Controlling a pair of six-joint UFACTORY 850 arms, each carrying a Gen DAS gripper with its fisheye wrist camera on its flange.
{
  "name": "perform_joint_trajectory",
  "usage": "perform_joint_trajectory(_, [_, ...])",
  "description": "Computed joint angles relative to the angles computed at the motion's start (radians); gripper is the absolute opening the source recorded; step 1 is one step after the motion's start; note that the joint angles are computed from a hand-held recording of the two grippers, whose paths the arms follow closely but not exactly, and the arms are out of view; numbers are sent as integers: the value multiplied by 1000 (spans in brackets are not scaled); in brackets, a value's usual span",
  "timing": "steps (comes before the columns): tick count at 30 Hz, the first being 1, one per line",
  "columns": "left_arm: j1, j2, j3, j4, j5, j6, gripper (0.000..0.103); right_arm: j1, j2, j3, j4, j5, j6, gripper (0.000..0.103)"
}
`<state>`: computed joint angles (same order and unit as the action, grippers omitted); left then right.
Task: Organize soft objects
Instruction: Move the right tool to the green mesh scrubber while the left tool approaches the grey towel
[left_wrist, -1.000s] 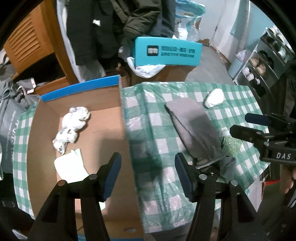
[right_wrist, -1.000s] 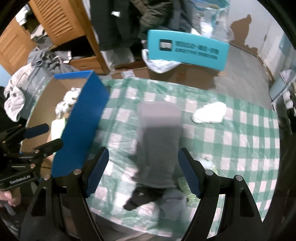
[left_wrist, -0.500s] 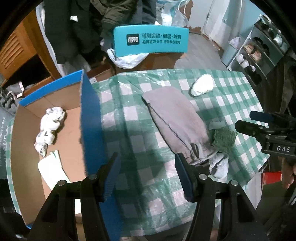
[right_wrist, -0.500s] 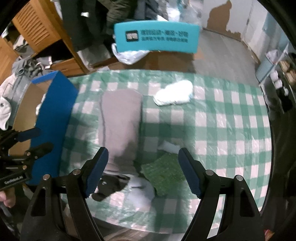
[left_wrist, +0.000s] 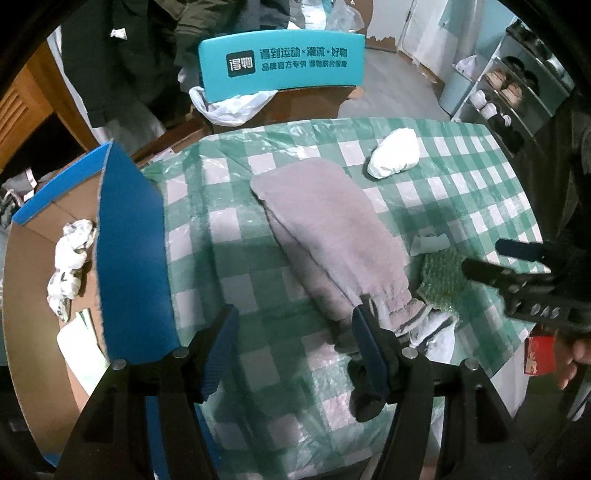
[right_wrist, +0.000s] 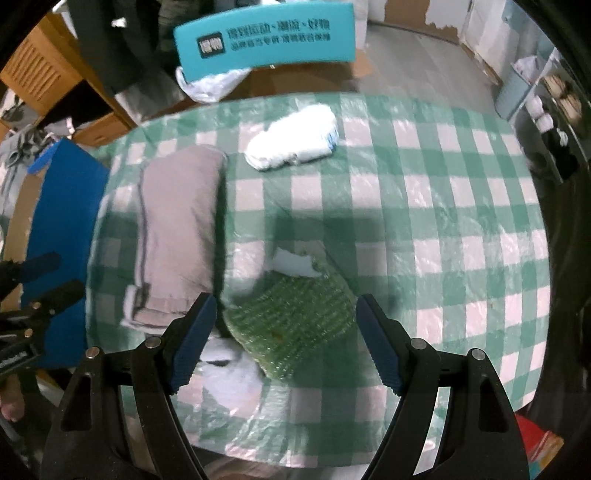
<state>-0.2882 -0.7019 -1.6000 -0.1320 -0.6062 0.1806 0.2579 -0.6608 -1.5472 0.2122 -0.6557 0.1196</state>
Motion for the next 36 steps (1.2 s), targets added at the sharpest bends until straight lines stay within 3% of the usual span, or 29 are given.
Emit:
perform_joint_trajectory(18, [-40, -107, -121, -1, -74, -29, 68, 9, -59, 28, -107, -21, 97, 78])
perform_joint_trajectory(36, [-87, -219, -269, 86, -153, -127, 74, -91, 11, 154, -195, 11, 157, 78])
